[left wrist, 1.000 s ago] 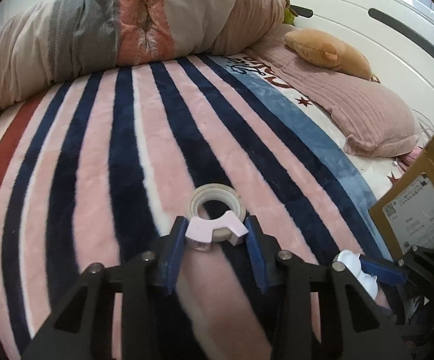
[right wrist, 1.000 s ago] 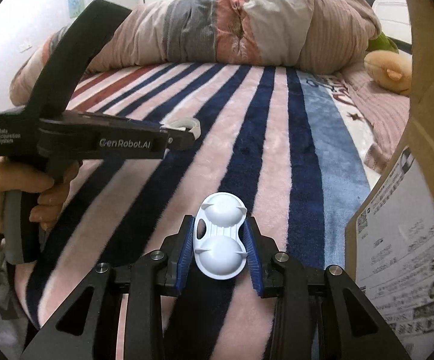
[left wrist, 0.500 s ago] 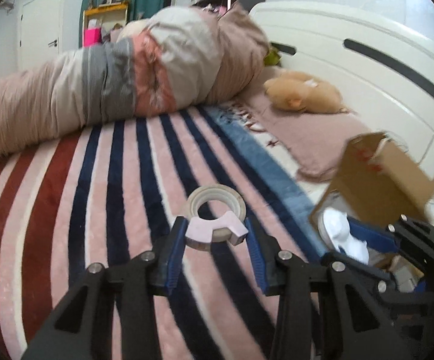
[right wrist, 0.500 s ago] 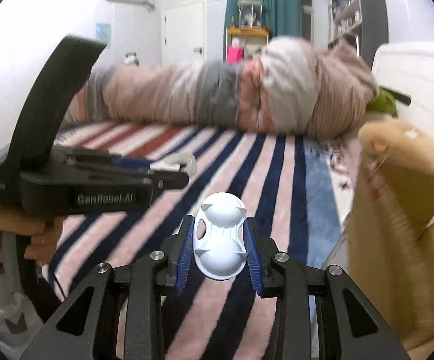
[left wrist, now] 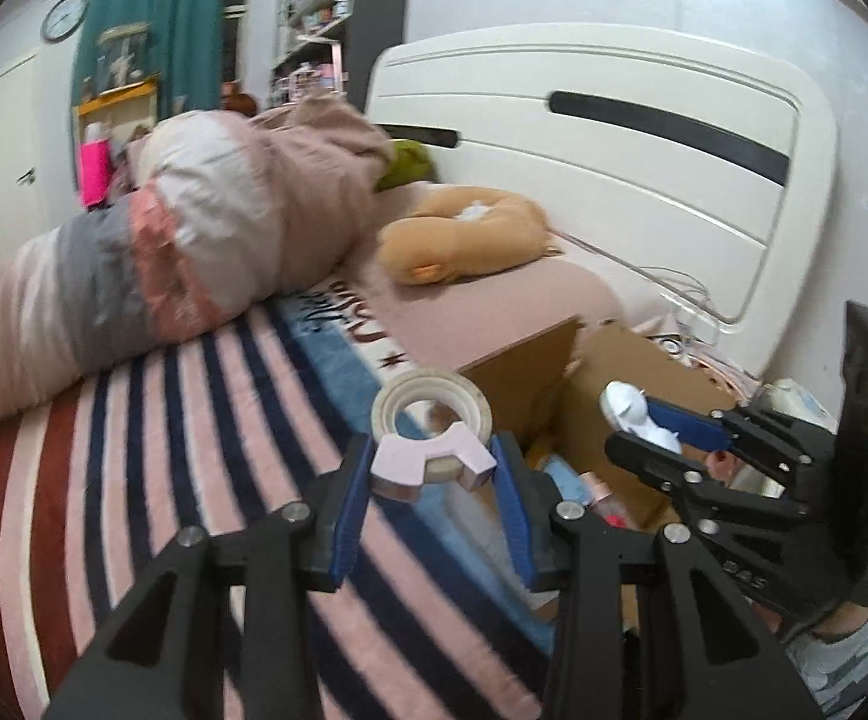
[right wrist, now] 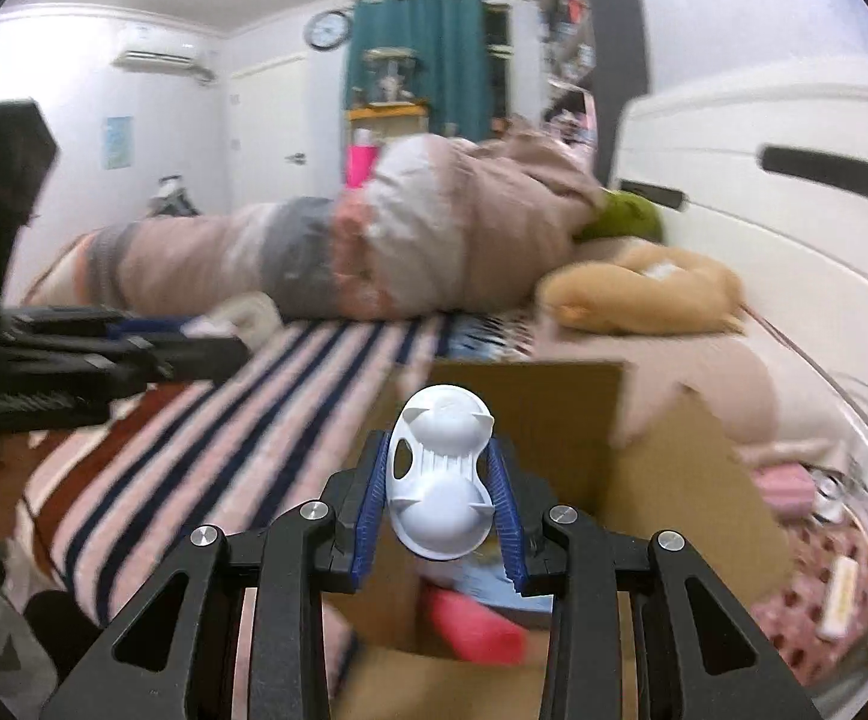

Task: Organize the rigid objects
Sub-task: 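Carry the earbud case and tape roll into the box and open both tools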

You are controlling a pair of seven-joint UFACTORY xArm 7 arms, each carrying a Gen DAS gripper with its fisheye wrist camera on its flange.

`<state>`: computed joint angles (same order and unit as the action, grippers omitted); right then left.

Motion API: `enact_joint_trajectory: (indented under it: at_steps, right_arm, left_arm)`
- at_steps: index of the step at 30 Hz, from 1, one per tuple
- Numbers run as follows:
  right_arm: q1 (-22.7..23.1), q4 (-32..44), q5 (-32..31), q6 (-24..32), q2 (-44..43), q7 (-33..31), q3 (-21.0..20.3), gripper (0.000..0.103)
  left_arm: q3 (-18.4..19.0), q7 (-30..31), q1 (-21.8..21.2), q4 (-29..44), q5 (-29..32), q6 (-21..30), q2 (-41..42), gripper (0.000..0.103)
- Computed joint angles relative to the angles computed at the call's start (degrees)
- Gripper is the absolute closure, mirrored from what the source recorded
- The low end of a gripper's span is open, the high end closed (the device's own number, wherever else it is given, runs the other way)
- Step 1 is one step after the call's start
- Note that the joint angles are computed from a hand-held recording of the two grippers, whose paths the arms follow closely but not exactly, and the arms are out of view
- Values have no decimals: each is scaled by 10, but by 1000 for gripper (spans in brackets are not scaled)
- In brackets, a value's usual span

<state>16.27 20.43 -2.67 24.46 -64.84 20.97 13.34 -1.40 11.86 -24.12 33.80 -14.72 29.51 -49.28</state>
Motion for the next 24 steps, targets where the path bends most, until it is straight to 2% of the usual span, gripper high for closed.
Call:
enact_joint_trajectory:
  at_steps: [4,8,15,24]
  right_arm:
    - [-19,-20,-4,59,-31,-21,-36,74]
    - [-27,-44,1,83,-57,-47,-62,74]
    - [-33,-67,25,77,-72,-89,-95,70]
    - [-20,-79,59,52,-83,-130,-116,65]
  left_arm:
    - [-21,-9,-17,30,-5,-7,42,66]
    - [-42,-24,-20,54,4,-11,85,66]
    - [-69,-53,-10,91,32,-3,150,66]
    - [-103,-81,11,158,90,22,240,67]
